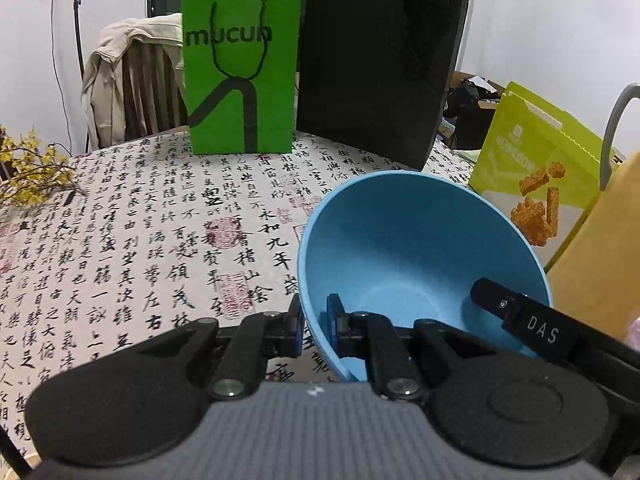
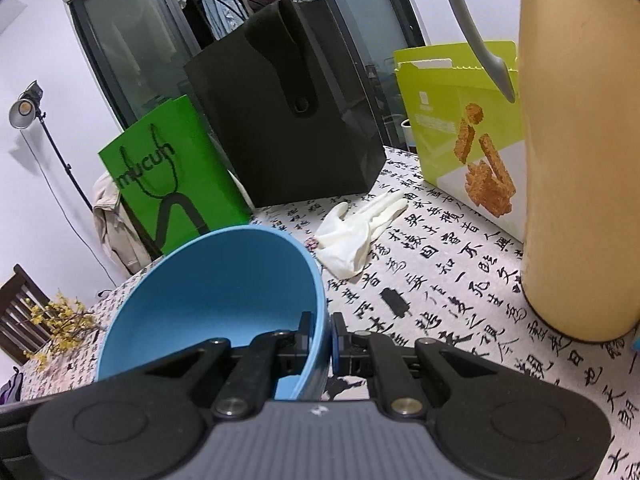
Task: Organize plates and bowls
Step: 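Lift the blue bowl off the table with both grippers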
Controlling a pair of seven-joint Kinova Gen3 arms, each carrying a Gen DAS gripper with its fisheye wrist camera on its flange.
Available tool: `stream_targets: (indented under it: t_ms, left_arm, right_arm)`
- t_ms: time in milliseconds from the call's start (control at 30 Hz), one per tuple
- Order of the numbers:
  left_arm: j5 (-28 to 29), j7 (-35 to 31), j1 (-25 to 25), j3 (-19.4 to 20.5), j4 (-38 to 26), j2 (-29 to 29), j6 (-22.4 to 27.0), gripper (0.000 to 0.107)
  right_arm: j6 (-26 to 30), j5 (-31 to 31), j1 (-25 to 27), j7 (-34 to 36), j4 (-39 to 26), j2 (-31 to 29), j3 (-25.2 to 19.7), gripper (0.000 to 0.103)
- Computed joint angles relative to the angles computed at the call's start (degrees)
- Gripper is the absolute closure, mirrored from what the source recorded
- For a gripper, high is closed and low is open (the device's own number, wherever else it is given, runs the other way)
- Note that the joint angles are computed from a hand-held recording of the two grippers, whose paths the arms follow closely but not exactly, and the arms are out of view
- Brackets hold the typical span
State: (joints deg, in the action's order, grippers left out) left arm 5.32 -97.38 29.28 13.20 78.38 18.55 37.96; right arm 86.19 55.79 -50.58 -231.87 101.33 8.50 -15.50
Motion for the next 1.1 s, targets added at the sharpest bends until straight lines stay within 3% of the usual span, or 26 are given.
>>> stream_targets:
  t_ms: [500, 1100]
  left_arm:
    - [8.68, -9.08, -7.65, 1.13, 6.49, -5.82, -0.44, 0.096]
    - [18.89, -20.19, -13.51, -0.42, 11.91, -10.73, 0.11, 0.096]
  right_arm:
    - [5.39, 0.97, -6.14, 0.13, -7.37, 4.76, 0.80, 0.095]
    - [9.19, 1.85, -11.94, 2.99, -15.28, 9.29, 3.42, 0.095]
